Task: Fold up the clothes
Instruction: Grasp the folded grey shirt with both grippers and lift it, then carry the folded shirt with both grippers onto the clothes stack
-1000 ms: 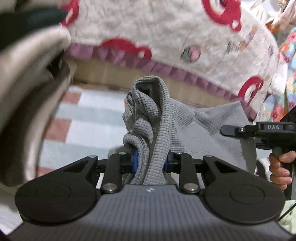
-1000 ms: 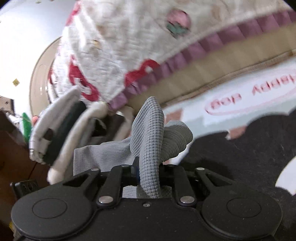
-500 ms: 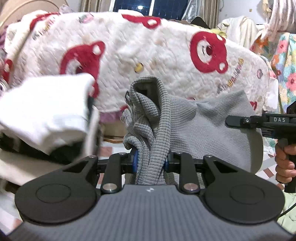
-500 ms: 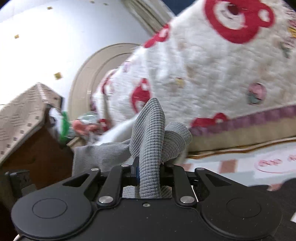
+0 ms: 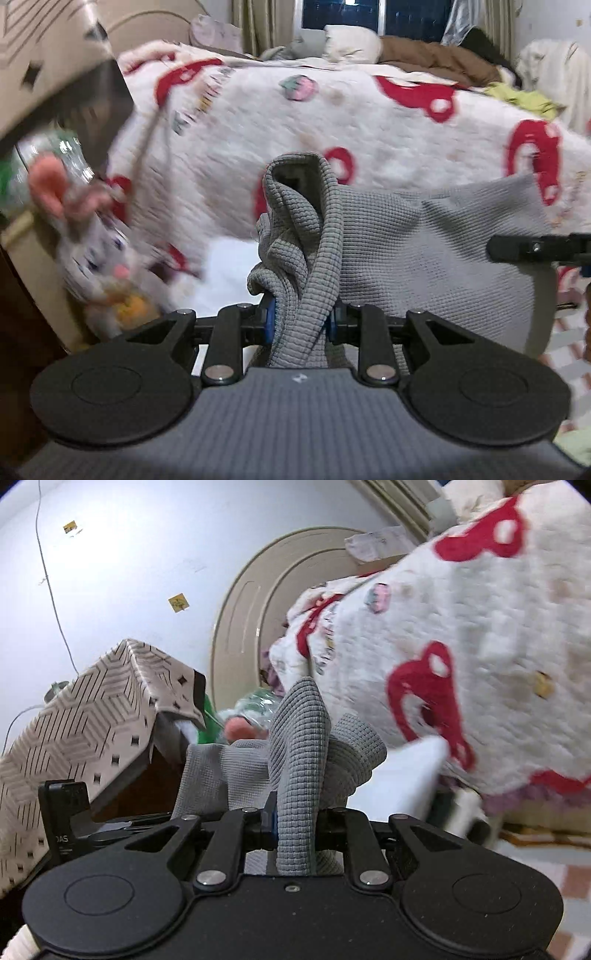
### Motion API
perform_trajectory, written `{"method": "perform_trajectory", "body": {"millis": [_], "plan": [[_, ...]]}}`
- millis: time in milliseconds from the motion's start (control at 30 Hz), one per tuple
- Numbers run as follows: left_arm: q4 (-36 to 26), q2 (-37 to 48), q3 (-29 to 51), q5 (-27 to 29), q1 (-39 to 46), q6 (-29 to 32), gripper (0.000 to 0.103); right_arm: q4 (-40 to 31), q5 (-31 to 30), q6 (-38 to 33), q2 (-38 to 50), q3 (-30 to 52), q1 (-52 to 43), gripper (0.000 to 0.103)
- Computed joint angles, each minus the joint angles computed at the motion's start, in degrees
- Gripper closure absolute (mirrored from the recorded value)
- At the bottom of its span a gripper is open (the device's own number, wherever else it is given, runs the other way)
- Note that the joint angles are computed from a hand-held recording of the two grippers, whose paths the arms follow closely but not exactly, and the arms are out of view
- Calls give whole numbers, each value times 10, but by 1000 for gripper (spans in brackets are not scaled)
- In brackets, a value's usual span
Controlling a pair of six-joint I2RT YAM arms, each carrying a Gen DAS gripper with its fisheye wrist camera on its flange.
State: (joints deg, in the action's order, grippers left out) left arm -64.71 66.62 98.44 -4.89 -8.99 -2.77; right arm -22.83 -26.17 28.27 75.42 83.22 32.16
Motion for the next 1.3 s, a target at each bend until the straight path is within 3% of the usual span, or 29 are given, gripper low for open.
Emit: {"method": "perform_trajectory", "body": {"millis": [133, 233, 300, 367, 433, 600, 700, 800, 833, 933, 1000, 1100, 1200, 1300], "plan": [[52, 87, 20, 70, 118, 66, 79, 46, -13, 73, 143, 92, 8, 84], [121, 133, -18, 108, 158, 116, 78, 112, -36, 124, 219, 93, -1, 84], [99, 180, -13, 135, 185, 109, 76, 117, -32, 115, 260, 98, -1, 83], [93, 217, -16, 150, 207, 96, 65, 126, -9, 91, 287, 96, 0, 76], [138, 210, -47, 163, 226, 86, 58, 168, 13, 71, 285, 62, -1, 54], [229, 159, -114, 179, 261, 74, 56, 252, -22, 97, 230, -41, -15, 45], [242, 115, -145, 180, 278, 86, 54, 262, -50, 131, 186, -93, -25, 43], [220, 75, -167, 186, 306, 48, 52, 263, -96, 171, 172, -113, -34, 41], [203, 68, -171, 206, 330, 31, 52, 257, -108, 182, 171, -113, -34, 41], [166, 41, -207, 348, 419, -16, 52, 225, -99, 182, 176, -98, -19, 38], [146, 38, -230, 413, 448, -41, 52, 210, -86, 182, 186, -85, -7, 37], [140, 40, -267, 465, 458, -73, 52, 209, -69, 195, 206, -67, 3, 37], [188, 31, -309, 474, 434, -121, 52, 230, -53, 188, 203, -74, 9, 67], [251, 21, -341, 487, 414, -177, 52, 216, -41, 153, 192, -71, 11, 69]]}}
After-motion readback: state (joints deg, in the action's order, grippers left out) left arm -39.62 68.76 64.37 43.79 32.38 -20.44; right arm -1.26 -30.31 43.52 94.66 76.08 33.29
